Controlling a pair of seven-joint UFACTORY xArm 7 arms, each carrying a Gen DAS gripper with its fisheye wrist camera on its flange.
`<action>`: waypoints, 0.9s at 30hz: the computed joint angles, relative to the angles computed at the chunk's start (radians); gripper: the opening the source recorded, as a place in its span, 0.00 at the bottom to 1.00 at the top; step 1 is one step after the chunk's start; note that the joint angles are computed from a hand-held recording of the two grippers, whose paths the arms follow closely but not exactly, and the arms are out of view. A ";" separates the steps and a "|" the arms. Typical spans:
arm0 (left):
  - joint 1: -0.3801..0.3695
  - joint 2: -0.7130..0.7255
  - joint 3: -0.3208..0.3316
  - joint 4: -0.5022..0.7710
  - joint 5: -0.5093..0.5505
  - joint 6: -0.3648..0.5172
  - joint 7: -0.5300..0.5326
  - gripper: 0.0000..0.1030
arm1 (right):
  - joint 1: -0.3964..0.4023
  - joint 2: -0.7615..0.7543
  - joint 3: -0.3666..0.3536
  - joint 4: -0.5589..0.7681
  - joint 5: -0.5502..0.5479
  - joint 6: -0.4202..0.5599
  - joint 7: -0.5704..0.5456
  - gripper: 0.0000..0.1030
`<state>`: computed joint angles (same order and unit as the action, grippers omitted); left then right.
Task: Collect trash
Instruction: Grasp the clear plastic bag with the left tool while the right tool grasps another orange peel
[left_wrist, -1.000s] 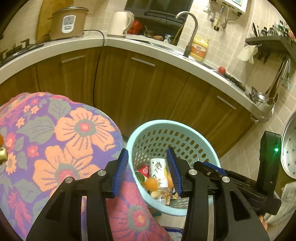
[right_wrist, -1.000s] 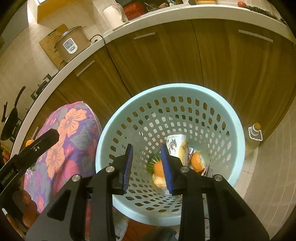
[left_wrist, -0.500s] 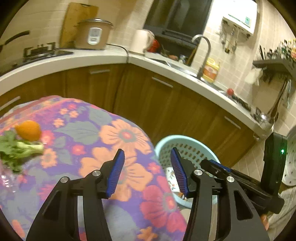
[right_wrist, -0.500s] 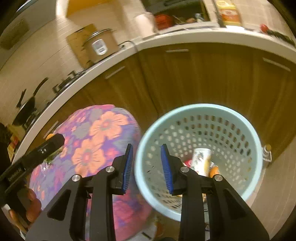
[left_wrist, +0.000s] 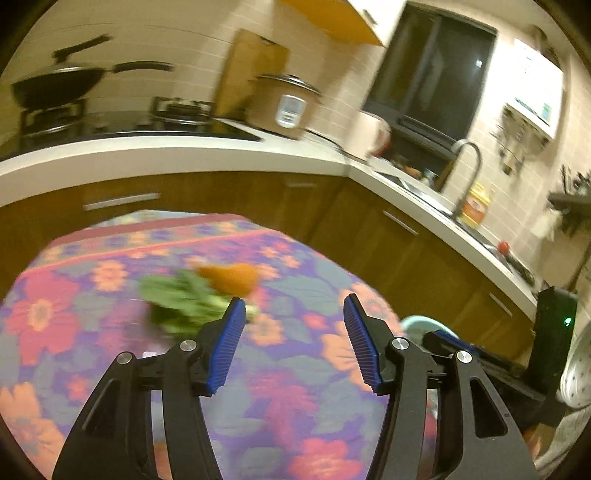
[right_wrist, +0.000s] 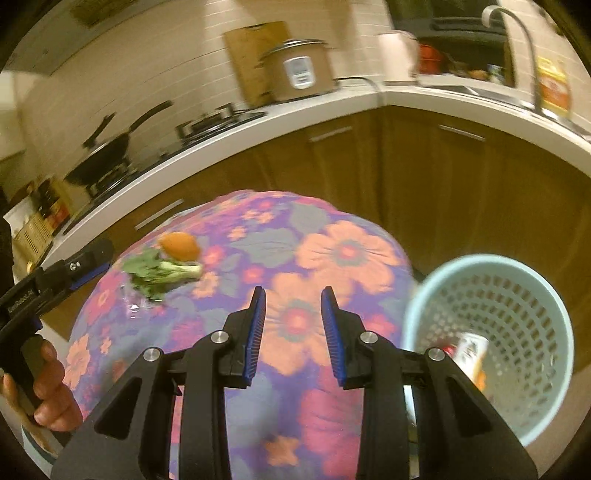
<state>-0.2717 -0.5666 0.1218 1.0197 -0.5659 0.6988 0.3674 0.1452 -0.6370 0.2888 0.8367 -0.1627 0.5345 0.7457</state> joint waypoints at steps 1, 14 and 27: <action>0.012 -0.001 0.013 -0.001 0.006 0.000 0.002 0.52 | 0.003 0.022 0.005 0.019 -0.002 -0.005 -0.006 0.29; 0.126 0.170 0.117 0.101 -0.055 0.164 0.068 0.51 | 0.098 0.453 0.026 0.419 -0.112 0.020 -0.064 0.57; 0.228 0.301 0.042 0.144 -0.146 0.236 0.138 0.42 | 0.234 0.751 -0.101 0.634 -0.135 -0.022 0.004 0.66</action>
